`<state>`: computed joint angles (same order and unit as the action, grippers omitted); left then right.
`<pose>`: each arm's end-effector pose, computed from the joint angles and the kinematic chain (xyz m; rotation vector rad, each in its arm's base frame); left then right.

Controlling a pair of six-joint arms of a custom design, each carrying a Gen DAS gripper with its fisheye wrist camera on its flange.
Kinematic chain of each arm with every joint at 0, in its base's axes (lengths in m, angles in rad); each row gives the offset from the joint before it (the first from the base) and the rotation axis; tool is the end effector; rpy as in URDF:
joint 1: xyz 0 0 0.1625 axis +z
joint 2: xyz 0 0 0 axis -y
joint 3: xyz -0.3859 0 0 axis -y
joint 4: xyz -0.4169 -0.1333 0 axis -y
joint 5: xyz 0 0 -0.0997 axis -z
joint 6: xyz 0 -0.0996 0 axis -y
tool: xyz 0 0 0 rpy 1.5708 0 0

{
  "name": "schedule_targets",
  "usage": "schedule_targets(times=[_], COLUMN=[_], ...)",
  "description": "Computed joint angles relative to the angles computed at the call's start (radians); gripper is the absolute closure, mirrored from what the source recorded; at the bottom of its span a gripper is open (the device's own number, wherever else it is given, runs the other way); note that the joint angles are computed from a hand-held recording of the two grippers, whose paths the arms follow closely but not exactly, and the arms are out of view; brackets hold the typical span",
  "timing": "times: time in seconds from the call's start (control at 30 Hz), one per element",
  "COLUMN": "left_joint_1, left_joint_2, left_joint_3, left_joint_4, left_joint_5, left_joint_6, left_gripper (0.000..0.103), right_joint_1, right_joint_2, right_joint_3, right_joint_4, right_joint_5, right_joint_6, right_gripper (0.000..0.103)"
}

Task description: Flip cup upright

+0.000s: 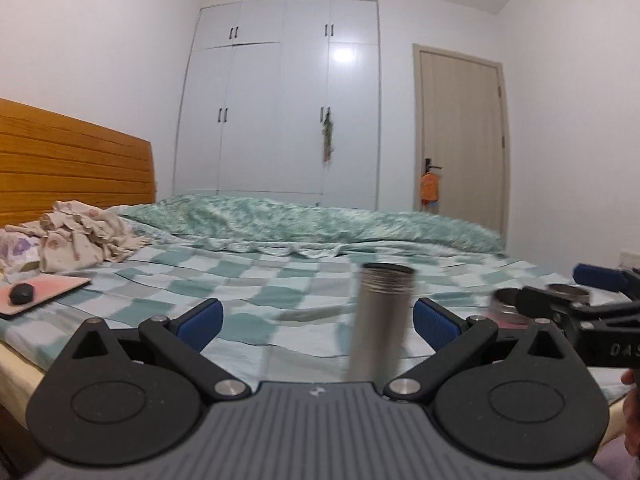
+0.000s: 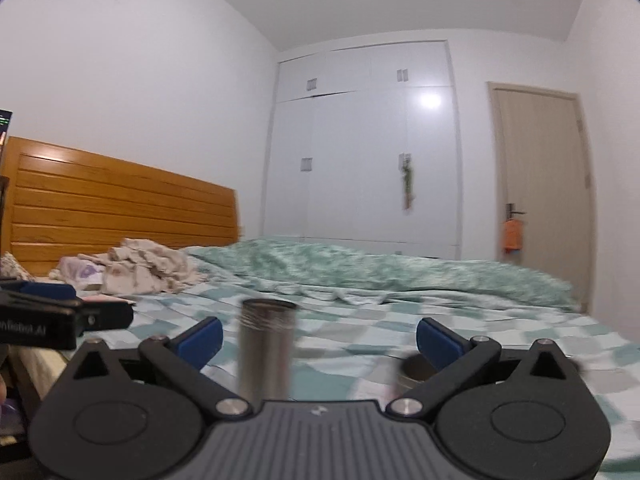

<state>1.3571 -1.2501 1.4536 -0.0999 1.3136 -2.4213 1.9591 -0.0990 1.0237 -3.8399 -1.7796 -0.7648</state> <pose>0.0245 -0.6351 0.3353 0.6911 1.8877 -1.6778 0.3891 -0.6537 -0.0569 1.0360 -1.9267 1.6616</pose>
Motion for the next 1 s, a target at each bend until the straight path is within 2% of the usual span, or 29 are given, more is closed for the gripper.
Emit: schedule_targets(times=[0.13,0.27,0.4,0.6,1.0], left_joint_1=[-0.022,-0.035,-0.048,-0.052,-0.051], left_joint_2=[0.006,0.026,0.040,0.064,0.045], left_joint_3=[0.076,0.122,0.177,0.216,0.273], left_joint_4=[-0.051,-0.080,-0.171,-0.241,-0.318], left_joint_5=[-0.008,-0.027,-0.044,-0.050,-0.028], left_joint_6=[-0.023,-0.047,0.005,0.064,0.099], left_gripper=[0.000,0.000,0.000,0.000,0.000], right_joint_1=[-0.020,-0.043,-0.065,-0.088,-0.092], right_joint_2=[-0.076,-0.125,-0.149,-0.160,-0.150], right_joint_3=[0.172,0.284,0.348,0.393,0.405], right_joint_4=[-0.134,-0.189,-0.232,-0.279,-0.341], right_joint_5=[-0.069,-0.132,-0.160,-0.137,-0.096], right_joint_6=[-0.014,-0.016,0.002,0.033,0.000], right_gripper=[0.000,0.000,0.000,0.000,0.000])
